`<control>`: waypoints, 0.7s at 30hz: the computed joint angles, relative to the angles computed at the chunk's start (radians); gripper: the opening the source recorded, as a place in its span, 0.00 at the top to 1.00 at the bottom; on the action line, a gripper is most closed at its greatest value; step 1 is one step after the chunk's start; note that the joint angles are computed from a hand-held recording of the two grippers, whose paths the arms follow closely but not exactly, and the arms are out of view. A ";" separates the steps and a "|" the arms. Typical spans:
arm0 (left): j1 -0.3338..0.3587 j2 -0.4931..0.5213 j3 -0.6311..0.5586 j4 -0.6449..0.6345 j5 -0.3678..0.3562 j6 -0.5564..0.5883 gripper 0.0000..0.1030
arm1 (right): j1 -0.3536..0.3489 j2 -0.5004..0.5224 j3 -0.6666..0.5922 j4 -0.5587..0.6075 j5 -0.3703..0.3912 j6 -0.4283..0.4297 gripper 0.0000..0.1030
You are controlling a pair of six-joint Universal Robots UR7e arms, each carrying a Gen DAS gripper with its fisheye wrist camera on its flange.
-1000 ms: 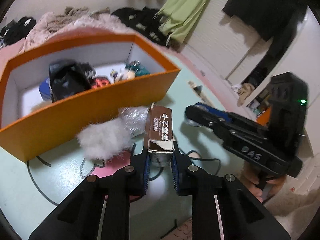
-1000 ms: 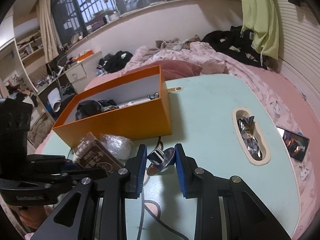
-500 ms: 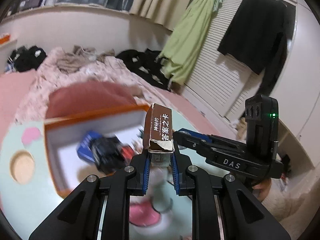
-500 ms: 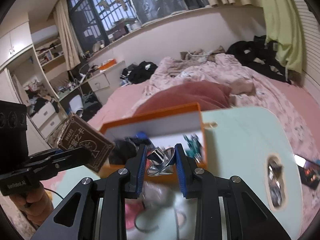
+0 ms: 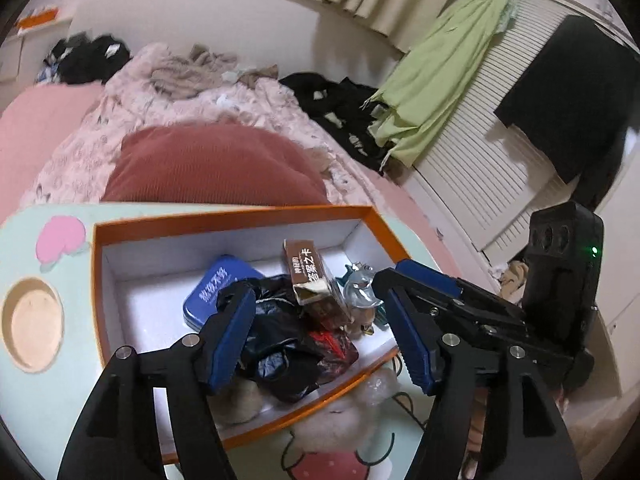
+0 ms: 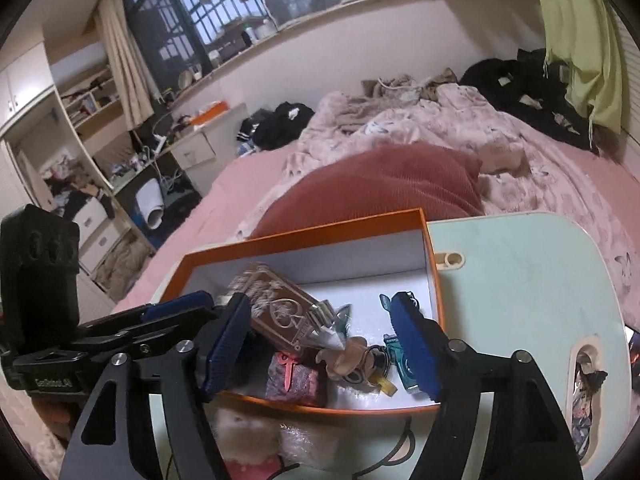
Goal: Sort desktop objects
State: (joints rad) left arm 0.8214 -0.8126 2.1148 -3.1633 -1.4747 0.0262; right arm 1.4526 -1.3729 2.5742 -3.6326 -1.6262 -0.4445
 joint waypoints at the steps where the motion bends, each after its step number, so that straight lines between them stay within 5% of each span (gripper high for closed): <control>1: -0.003 -0.004 0.008 -0.022 0.003 0.010 0.30 | -0.002 -0.002 0.002 -0.003 0.006 -0.002 0.28; 9: -0.029 -0.094 0.129 -0.140 -0.029 0.076 0.30 | -0.002 -0.079 0.096 -0.062 0.042 -0.038 0.22; 17: -0.066 -0.173 0.262 -0.088 0.019 0.030 0.26 | 0.039 0.027 0.227 -0.270 -0.162 -0.110 0.17; 21: -0.103 -0.135 0.271 -0.007 0.177 -0.058 0.26 | 0.043 0.164 0.238 -0.389 -0.299 -0.102 0.17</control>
